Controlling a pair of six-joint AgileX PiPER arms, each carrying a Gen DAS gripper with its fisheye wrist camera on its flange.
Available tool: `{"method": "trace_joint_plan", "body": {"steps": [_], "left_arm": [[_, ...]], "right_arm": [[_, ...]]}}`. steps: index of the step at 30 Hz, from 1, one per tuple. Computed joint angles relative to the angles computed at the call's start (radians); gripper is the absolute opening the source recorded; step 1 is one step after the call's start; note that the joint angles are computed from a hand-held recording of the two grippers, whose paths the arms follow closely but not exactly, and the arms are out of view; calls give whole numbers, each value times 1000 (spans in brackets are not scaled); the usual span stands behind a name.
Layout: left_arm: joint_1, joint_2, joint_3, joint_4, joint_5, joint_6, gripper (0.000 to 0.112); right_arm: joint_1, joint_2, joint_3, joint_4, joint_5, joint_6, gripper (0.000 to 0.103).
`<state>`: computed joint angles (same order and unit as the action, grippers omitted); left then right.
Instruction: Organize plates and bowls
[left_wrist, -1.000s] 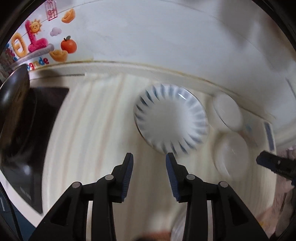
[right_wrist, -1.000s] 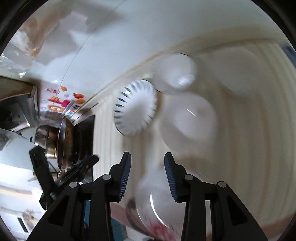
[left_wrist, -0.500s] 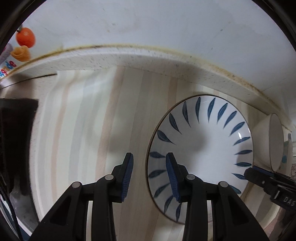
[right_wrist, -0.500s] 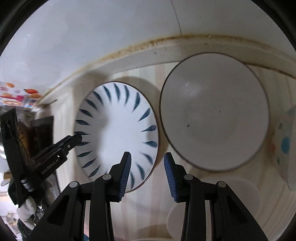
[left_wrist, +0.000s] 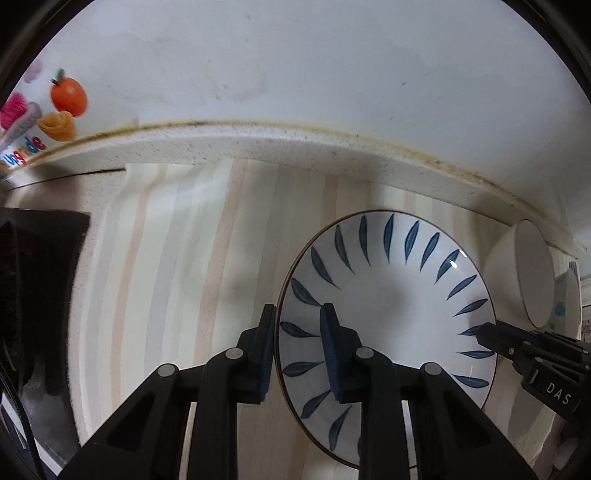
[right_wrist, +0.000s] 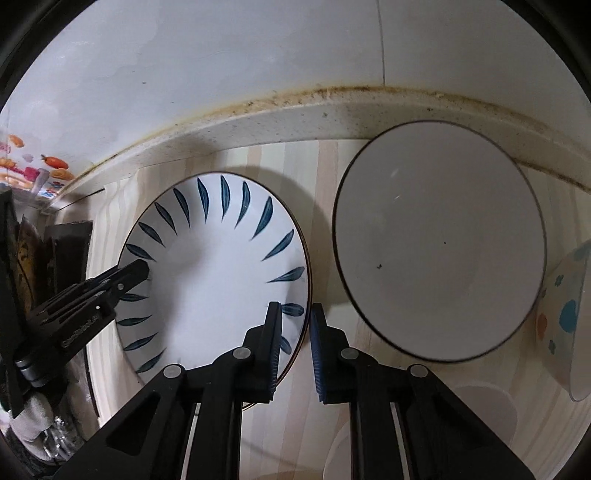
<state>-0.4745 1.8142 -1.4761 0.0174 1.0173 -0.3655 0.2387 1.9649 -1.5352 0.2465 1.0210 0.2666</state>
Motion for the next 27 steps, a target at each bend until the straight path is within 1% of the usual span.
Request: {"method": "trace_joint_plan", "body": {"steps": [4, 6, 7, 9, 10, 14, 16, 22, 24, 27], "left_arm": [[-8, -80, 34, 11, 5, -19, 21], [-20, -123, 40, 15, 20, -34, 21], [-32, -155, 51, 22, 31, -46, 21], [-47, -174, 29, 29, 57, -61, 21], [-64, -212, 45, 37, 66, -73, 21], [-113, -250, 21, 48, 110, -115, 21], [-155, -306, 53, 55, 119, -159, 21], [-302, -442, 130, 77, 159, -287, 21], [-365, -473, 147, 95, 172, -331, 21], [-468, -502, 172, 133, 184, -416, 21]], "right_arm": [[6, -61, 48, 17, -9, -13, 17], [4, -108, 78, 26, -9, -18, 17], [7, -138, 97, 25, -10, -15, 17], [11, -195, 129, 26, -10, -8, 17], [17, -216, 142, 26, -13, 1, 17], [23, -373, 214, 15, 15, 28, 17], [32, -460, 253, 3, 27, 55, 17], [77, -713, 375, -62, 119, 160, 17], [83, -793, 421, -68, 149, 188, 17], [95, -903, 509, -75, 172, 233, 17]]}}
